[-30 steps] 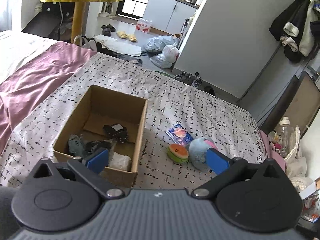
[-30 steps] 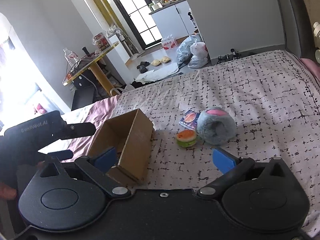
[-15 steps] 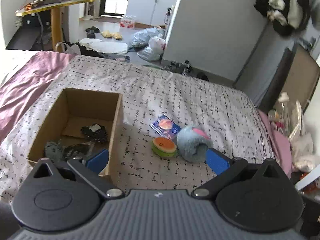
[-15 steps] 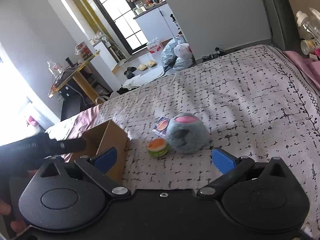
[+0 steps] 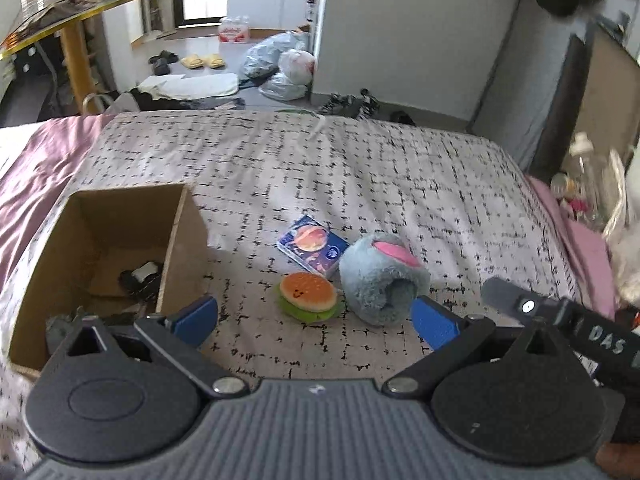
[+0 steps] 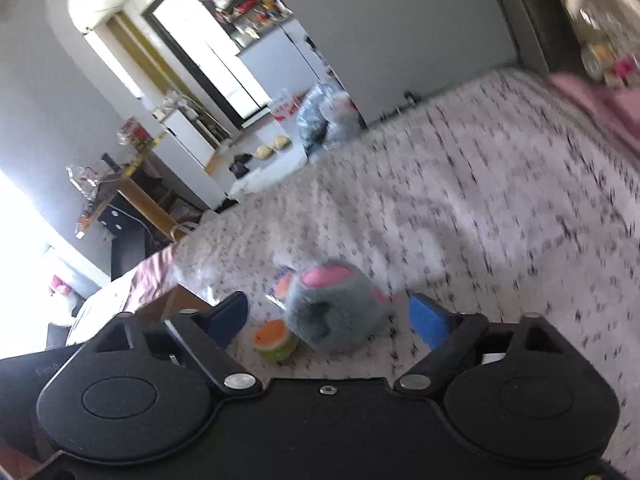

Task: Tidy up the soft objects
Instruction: 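Grasp the large grey plush with both grippers together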

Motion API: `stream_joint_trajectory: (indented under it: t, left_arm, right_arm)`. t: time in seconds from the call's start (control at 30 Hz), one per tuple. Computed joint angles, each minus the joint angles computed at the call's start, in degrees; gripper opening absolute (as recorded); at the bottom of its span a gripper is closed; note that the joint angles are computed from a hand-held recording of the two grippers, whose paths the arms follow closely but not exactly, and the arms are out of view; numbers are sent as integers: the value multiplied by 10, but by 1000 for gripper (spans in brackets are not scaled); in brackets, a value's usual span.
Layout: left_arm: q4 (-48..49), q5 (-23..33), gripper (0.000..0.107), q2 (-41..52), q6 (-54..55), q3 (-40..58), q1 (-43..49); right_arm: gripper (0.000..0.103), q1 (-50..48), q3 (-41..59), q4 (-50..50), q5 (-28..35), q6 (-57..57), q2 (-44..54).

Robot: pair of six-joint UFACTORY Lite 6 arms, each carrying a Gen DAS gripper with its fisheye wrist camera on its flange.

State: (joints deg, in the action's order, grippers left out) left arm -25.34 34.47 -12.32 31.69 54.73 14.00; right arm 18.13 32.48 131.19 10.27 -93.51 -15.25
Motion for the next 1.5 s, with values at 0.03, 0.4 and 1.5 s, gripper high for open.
stream_joint_trajectory:
  t: [0.03, 0.4, 1.5]
  left_arm:
    - [6, -13, 103, 7, -5, -2, -10]
    - [18, -92, 98, 92, -38, 5, -72]
    - [-199, -108, 32, 286, 152, 89, -93]
  right_arm:
    - [80, -3, -3, 14, 5, -12, 8]
    - [69, -59, 20, -14, 104, -12, 116]
    - [43, -131, 75, -27, 273, 40, 301]
